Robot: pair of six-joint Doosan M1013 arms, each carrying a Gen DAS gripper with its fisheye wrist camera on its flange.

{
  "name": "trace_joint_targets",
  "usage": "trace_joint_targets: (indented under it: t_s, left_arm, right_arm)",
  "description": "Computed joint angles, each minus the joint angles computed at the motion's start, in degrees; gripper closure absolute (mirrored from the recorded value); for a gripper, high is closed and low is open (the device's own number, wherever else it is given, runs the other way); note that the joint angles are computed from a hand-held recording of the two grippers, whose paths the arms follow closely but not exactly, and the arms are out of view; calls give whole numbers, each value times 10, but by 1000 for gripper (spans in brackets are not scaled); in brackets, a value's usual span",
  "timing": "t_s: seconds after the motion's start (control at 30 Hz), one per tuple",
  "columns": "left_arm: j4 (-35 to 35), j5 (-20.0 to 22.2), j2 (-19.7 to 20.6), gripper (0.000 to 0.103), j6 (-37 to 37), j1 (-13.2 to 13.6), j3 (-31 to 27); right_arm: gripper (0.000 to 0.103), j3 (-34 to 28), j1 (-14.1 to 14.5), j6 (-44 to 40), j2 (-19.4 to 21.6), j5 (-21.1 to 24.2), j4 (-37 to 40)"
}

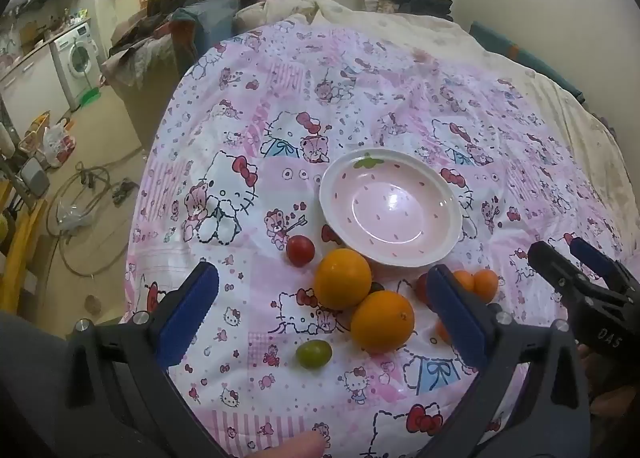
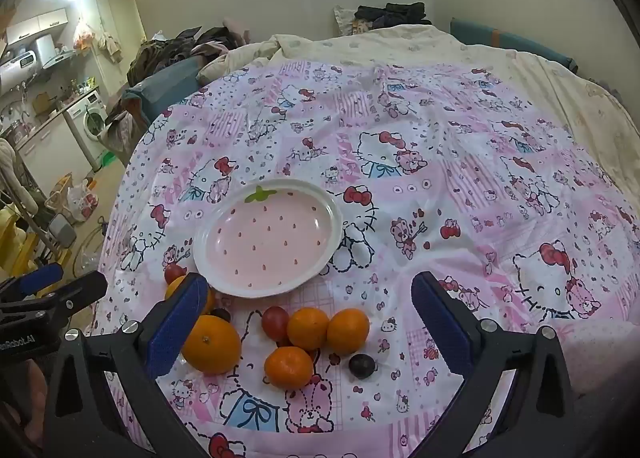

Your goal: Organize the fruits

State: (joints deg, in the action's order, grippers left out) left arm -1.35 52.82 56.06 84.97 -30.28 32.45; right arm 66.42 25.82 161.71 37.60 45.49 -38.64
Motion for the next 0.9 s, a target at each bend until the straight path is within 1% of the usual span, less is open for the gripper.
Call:
trace_joint_targets:
  t_s: [0.2,0.27,0.9]
  left_arm:
    - [-8,10,6,1,8,0,-13]
    - [5,-5,-1,1,-5,1,2]
    - [0,-10,-1,1,-1,4,8]
  right_arm:
    - [0,1,-1,0,-1,-4,4]
    - [0,1,-1,-2,-1,-4,5]
    - [0,3,-2,1,-1,-6,4]
